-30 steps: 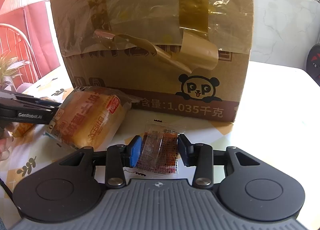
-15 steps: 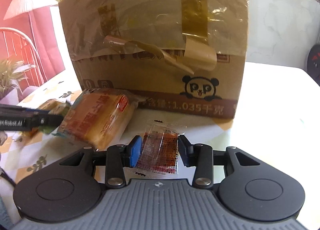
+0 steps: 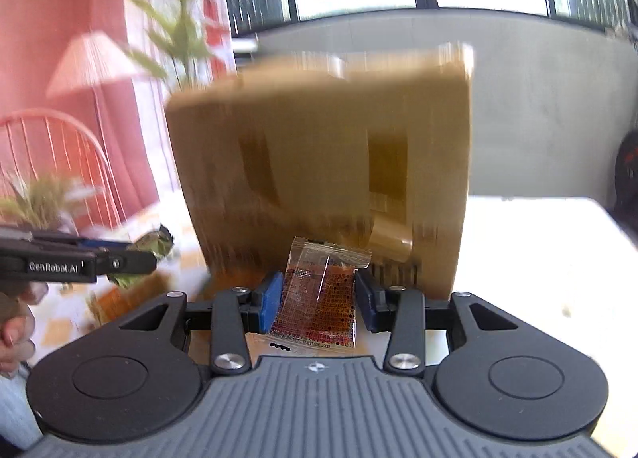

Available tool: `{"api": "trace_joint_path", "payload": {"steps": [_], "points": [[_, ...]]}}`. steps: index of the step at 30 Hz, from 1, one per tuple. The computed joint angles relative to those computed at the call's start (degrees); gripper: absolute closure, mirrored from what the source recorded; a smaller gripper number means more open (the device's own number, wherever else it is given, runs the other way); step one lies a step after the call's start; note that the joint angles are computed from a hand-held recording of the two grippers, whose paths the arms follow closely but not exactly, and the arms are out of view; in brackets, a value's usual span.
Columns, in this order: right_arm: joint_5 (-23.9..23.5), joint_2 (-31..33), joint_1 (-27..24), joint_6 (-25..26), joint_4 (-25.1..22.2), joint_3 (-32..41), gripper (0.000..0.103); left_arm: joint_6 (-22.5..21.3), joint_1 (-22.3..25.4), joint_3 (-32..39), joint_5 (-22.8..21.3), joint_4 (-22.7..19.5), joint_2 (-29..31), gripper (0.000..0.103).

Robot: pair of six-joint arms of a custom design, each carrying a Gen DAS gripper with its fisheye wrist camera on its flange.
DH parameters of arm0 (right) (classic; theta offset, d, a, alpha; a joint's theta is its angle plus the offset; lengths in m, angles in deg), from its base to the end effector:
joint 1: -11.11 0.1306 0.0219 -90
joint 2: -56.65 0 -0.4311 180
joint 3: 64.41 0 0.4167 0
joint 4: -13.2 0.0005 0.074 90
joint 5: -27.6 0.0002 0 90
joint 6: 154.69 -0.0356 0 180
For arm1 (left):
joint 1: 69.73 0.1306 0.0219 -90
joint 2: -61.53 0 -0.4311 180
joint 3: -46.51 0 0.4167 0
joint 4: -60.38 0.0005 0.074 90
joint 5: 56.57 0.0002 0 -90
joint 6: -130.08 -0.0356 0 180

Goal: Organize snacks
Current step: 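Carry both packets over the box and open both grippers to drop them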

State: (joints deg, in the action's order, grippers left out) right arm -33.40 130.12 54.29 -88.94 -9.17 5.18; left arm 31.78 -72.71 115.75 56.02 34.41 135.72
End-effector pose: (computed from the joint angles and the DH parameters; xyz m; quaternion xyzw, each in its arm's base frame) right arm 0.3105 0.2671 0.4690 -0.0048 0.8327 0.1069 0.5433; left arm 0.4099 -0.0355 0.4544 0.1799 0.8395 -0.1478 0.4909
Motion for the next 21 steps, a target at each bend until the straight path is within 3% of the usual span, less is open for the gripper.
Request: {"api": "trace_joint_path", "payload": {"steps": [7,11,16,19,20,21], "points": [[-2.06,0.68,-4.39,10.02,5.77,6.12,0.061,0.67,-1.67,9.10,0.95,5.35,3.48,0.063],[-3.21,4.21,-7.67,13.65,5.69,11.22,0.061,1.12,-4.42,15.79,-1.28,5.93,8.38,0.063],[-4.54,9.20,-11.50,10.37,1.70,16.66,0.060,3.51,-8.06,21.88,-7.30,3.91,14.37,0.063],[-4.17,10.56,-12.62,7.99,-0.18,17.68,0.056,4.55,-8.73,25.16,-6.84,0.52,17.68,0.062],[-4.30,10.68,-12.88,7.22,-0.61,17.67,0.056,3.39,-8.83,25.69,-7.11,-0.47,18.32,0.060],[-5.33,10.38,-13.12,6.59,-0.82,17.34,0.050,2.33,-9.11,25.47,-8.34,-0.76,18.35,0.051]]}}
